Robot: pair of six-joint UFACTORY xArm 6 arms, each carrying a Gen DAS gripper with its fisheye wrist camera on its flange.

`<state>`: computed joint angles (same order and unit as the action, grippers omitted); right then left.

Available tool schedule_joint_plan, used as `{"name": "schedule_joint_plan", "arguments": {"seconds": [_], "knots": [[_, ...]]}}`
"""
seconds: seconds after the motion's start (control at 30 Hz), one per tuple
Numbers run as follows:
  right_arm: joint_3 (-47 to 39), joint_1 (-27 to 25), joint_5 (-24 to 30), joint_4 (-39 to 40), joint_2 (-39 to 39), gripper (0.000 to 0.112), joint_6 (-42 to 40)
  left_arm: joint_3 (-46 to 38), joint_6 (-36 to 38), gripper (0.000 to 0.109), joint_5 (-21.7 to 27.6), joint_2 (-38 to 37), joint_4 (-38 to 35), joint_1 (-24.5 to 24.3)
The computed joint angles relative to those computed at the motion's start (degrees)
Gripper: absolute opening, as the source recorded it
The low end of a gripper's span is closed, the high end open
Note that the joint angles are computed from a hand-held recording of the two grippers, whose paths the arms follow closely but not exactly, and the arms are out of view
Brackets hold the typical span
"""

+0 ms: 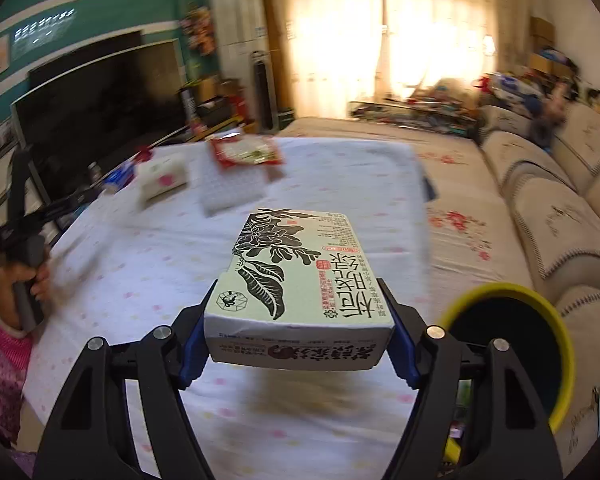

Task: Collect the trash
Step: 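Drop the box into the yellow bin by opening the right tool, then move the left tool to the white paper cup lying on the bed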

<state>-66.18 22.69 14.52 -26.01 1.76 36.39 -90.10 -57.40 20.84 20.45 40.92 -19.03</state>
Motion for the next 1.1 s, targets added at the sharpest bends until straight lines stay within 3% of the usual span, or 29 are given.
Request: {"name": "schedule_joint_plan", "arguments": {"seconds": [0.23, 0.47, 0.53, 0.67, 0.87, 1.0, 1.1], "knots": [[5.9, -8.7, 3.4, -14.2, -6.2, 0.069, 18.0, -0.5, 0.9, 0.090, 0.7, 0.6, -0.5, -0.2], [8.8, -14.4, 3.4, -14.4, -6.4, 0.072, 21.7, -1.0, 1.9, 0.090, 1.2, 1.1, -1.1, -0.3], [9.0, -15.1, 4.0, -16.9, -6.6, 0.078, 25.6, -1.0, 2.0, 0.090, 1.1, 1.1, -1.2, -0.3], [7.6, -14.4, 2.3, -20.5, -6.3, 0.079, 31.6, -1.2, 2.9, 0.090, 1.1, 1.4, -2.1, -0.4], [-6.5, -8.7, -0.8, -34.4, 1.9, 0.085, 42.5, -1.6, 4.7, 0.090, 1.4, 1.8, -3.2, -0.7], [-19.4, -4.9, -0.6, -34.2, 11.7, 0.086, 39.8, -1.9, 5.7, 0.090, 1.6, 2.1, -4.2, -0.7], [-24.4, -3.9, -1.1, -37.4, 15.8, 0.086, 42.7, -2.6, 8.8, 0.090, 1.7, 2.9, -7.8, -0.8]]}}
